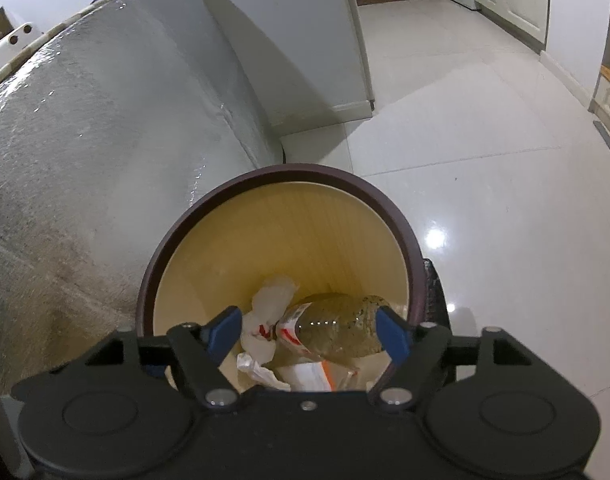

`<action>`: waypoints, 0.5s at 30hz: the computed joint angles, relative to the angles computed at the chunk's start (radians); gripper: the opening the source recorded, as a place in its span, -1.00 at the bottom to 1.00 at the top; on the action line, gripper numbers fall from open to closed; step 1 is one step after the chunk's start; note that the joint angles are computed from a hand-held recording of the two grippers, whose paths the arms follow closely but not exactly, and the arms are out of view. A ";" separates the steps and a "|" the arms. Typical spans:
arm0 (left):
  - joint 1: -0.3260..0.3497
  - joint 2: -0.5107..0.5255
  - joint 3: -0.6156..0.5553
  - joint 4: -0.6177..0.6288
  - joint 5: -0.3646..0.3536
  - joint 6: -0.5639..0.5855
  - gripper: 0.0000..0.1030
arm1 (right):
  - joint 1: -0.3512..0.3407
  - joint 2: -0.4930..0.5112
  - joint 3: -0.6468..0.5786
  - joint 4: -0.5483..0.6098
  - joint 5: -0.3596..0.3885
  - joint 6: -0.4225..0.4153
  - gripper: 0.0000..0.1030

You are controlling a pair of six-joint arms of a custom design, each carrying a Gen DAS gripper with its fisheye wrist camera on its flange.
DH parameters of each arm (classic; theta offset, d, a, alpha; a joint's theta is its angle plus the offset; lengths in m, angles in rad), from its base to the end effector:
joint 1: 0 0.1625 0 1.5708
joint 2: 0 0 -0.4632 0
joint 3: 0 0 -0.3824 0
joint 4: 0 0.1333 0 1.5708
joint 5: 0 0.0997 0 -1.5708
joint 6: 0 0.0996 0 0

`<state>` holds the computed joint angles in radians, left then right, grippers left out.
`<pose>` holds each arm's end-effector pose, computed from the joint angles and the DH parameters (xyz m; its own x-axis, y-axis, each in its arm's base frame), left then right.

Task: Collect trash
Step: 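Lift both tools away from the wastebasket back toward the table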

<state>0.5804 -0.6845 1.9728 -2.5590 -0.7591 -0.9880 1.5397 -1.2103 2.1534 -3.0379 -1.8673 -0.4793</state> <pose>-0.3392 -0.4682 -0.0068 -0.7760 -0.0559 -0.6282 0.2743 0.8670 -0.4159 0.0879 -0.5249 0.2538 -0.8566 -0.2430 0.4552 -0.4148 0.8490 -0.3273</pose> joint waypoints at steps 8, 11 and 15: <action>-0.052 -0.040 0.025 0.055 0.008 -0.074 0.98 | 0.001 -0.061 0.035 -0.017 -0.002 -0.009 0.66; -0.073 -0.057 0.038 0.073 0.011 -0.103 0.99 | -0.002 -0.089 0.051 -0.022 -0.002 -0.015 0.75; -0.101 -0.078 0.052 0.115 0.019 -0.148 1.00 | -0.007 -0.123 0.079 -0.034 0.009 -0.024 0.83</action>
